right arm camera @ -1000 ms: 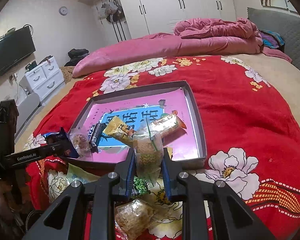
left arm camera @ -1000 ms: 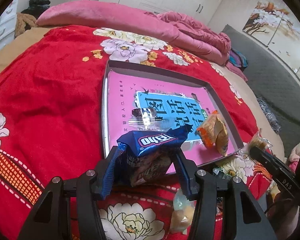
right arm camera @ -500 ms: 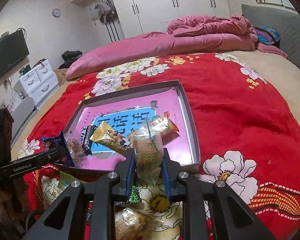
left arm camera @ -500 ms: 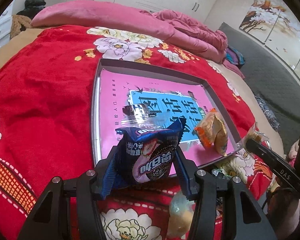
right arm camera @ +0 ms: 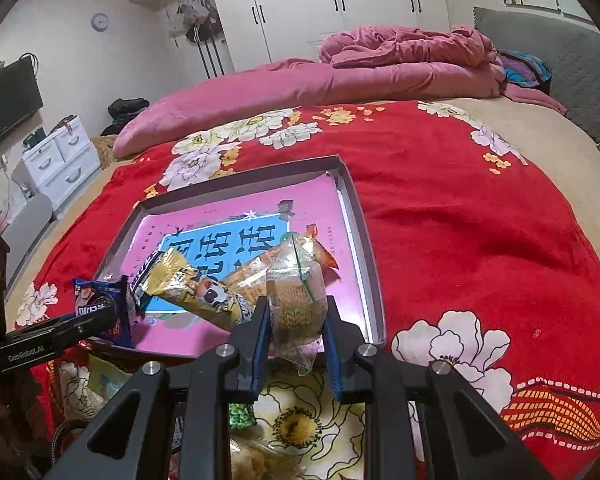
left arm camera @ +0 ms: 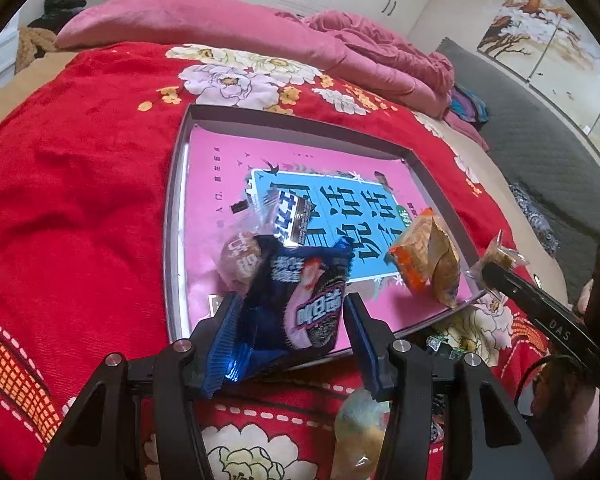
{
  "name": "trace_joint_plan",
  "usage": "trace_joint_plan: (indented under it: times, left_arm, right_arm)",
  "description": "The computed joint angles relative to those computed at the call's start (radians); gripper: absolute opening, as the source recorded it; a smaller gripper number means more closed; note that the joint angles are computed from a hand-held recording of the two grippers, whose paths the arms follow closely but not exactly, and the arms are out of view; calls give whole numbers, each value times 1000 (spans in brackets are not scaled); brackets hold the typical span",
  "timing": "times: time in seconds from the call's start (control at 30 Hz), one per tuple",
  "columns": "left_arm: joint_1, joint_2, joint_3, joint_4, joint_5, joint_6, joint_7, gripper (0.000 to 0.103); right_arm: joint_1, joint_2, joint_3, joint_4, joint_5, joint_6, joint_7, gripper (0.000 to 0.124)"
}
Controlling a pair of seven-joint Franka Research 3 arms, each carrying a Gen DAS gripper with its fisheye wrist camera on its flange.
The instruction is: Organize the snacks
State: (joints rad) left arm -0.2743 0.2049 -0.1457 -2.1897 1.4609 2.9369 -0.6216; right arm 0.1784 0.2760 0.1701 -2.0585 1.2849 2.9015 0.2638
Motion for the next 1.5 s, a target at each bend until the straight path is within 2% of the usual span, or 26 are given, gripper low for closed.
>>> trace_joint_plan:
  times: [0.37, 0.83, 1.0, 1.2, 1.5]
  left_arm:
    - [-2, 16, 5, 13, -7, 10, 13, 54]
    - [-17, 33, 13, 29, -29, 7, 53, 54]
    - [-23, 34, 12, 31, -44, -4, 75, 54]
    - [-26, 34, 15, 32, -46, -2, 75, 54]
    - [-28, 37, 16, 35, -39, 1, 67, 54]
  right_arm:
    - [-2, 37, 8, 27, -92, 14, 90, 25]
    - [-17, 55, 27, 32, -159, 9, 140, 25]
    - [-7, 67, 18, 32, -218, 50, 207, 25]
    - [-39, 66, 47, 24, -230, 52, 204, 25]
    - [-42, 55, 49, 14, -226, 35, 196, 25]
